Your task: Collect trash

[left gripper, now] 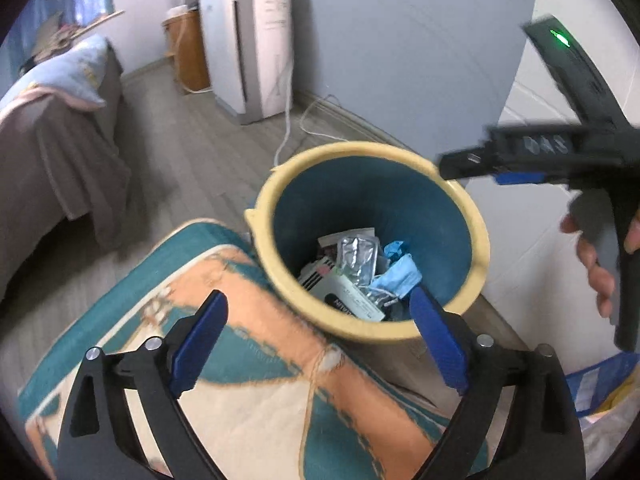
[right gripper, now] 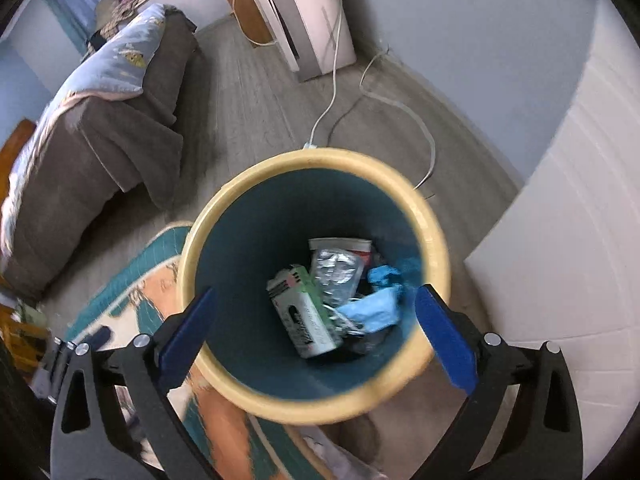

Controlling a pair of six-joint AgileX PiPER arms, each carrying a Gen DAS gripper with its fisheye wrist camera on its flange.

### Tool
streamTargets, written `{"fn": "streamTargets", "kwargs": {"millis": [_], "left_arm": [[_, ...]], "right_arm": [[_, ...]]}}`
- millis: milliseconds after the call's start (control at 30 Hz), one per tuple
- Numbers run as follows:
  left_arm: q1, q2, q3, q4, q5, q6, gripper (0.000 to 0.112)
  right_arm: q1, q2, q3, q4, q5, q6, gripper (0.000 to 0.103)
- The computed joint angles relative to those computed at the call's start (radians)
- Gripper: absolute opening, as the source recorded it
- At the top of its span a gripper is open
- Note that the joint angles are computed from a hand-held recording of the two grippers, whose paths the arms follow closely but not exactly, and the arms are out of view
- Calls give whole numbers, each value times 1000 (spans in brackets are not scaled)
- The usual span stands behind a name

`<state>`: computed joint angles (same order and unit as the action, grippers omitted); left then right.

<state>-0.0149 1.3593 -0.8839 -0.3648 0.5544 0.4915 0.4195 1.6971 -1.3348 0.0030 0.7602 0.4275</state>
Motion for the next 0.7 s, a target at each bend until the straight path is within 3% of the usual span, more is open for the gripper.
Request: {"fn": "streamTargets", "kwargs": {"millis": [100, 267, 433, 567, 700], "left_arm": [[40, -104, 1, 19, 91, -34, 98], [-3, -226, -45, 233, 215, -278, 98], [-8, -350, -41, 288, 309, -354, 98], [64, -382, -44, 180, 356, -296, 98], [65, -397, -32, 206, 342, -315, 98]], "right_arm": [[34, -97, 40, -76, 56, 67, 97], [128, -262, 155, -169, 100, 217, 97], [289, -371, 225, -321, 176, 388, 97], [381, -413, 230, -450, 233, 514, 97], [473, -403, 219, -583, 268, 602, 97]]}}
